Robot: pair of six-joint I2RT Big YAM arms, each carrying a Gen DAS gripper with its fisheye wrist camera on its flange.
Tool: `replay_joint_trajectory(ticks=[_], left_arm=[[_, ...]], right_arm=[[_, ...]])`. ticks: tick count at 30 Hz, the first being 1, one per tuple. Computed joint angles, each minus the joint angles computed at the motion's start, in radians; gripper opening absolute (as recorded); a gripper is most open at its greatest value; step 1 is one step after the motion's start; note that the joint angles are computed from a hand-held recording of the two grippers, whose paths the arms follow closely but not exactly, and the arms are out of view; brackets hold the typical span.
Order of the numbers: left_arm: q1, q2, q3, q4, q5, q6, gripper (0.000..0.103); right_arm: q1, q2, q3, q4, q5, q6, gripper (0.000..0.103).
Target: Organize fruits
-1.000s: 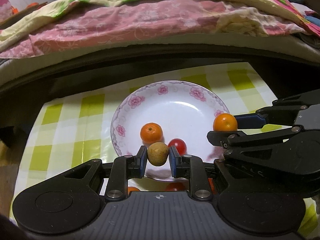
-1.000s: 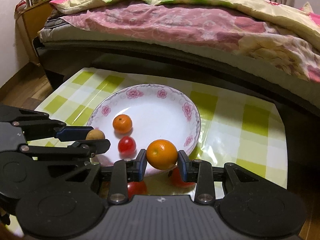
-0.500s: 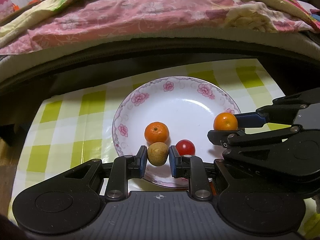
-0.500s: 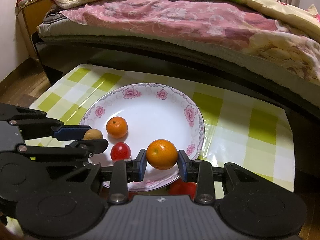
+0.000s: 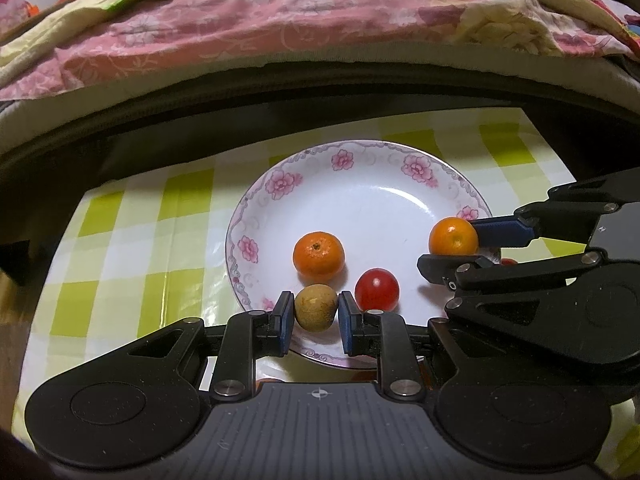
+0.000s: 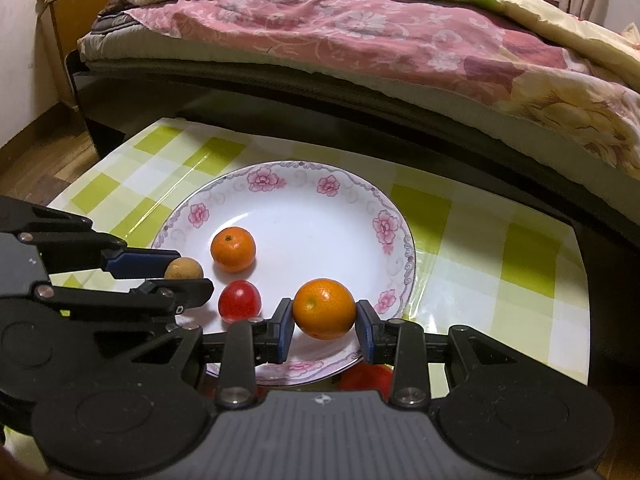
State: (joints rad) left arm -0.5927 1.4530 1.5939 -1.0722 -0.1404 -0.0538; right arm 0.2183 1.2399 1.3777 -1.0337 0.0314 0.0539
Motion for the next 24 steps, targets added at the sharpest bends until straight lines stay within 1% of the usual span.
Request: replay_joint_trajectory(ticks=[16, 22, 24], left_arm=[[-0.003, 0.003, 0.003, -0.004, -0.011, -0.003, 0.03], [-0.001, 0.002, 0.002, -0.003, -0.01, 0.0, 0.033], [-0.002, 0.0, 0.001, -0.001, -0.01, -0.002, 0.036]], right_arm=[[0.009, 0.004, -0.003, 0.009, 0.019, -0.011, 0.037], [0.011, 0.004, -0.006, 0.016, 0.031, -0.011, 0.037], [0.011, 0.004, -0.006, 0.016, 0.033, -0.009, 0.037]])
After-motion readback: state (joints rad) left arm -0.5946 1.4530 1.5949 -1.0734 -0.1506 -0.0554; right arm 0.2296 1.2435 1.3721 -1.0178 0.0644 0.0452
